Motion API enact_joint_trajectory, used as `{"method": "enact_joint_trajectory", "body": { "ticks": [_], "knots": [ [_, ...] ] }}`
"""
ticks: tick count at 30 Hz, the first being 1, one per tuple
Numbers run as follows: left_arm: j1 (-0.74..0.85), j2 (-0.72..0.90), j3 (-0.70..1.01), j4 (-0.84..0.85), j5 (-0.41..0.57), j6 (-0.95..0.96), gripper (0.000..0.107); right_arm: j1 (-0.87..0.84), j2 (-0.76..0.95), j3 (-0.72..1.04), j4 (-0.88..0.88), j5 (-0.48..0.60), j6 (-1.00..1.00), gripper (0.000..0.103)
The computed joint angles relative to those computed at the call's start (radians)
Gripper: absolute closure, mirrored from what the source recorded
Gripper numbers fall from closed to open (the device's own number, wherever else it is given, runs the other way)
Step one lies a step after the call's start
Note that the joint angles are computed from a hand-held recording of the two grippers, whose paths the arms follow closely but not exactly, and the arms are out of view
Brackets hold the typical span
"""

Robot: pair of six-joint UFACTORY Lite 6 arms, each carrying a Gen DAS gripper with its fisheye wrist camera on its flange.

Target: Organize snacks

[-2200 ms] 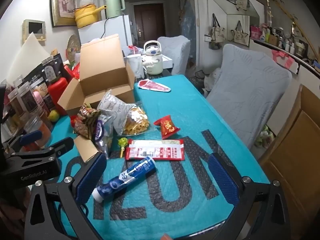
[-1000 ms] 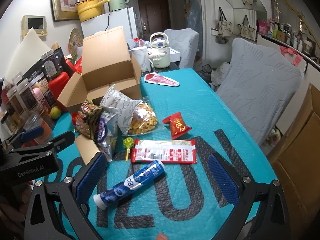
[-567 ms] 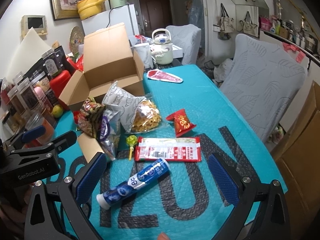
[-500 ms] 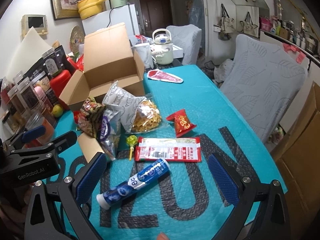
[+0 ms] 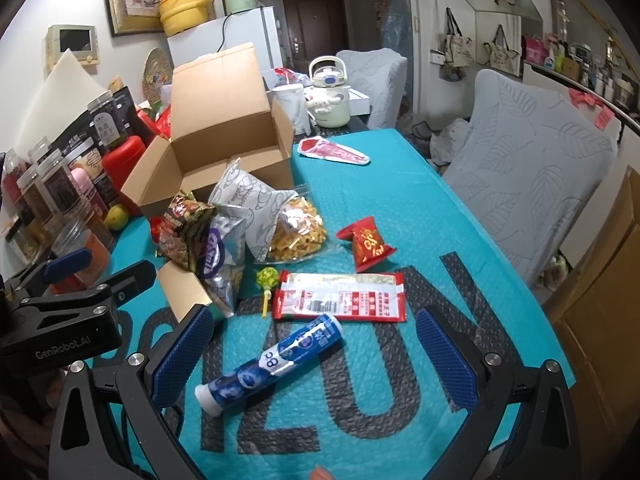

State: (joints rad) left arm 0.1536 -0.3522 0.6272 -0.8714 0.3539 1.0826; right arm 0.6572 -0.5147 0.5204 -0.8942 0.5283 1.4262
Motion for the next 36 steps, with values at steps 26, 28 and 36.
{"method": "enact_joint_trajectory", "body": {
  "ticks": [26, 28, 36],
  "knots": [
    [0.204, -0.059, -0.115, -0.134, 0.089, 0.253, 0.004, 0.134, 0.077, -0.058, -0.1, -0.047, 0.209, 0.005],
    [0.232, -0.047, -0.126, -0.158, 0.093, 0.297, 0.004, 0.12, 0.117, -0.062, -0.118, -0.089, 0.237, 0.006],
    [0.296, 0.022, -0.141, -0.24, 0.099, 0.414, 0.004, 0.026, 0.292, -0.039, -0.191, -0.264, 0.316, 0.024]
  ]
}}
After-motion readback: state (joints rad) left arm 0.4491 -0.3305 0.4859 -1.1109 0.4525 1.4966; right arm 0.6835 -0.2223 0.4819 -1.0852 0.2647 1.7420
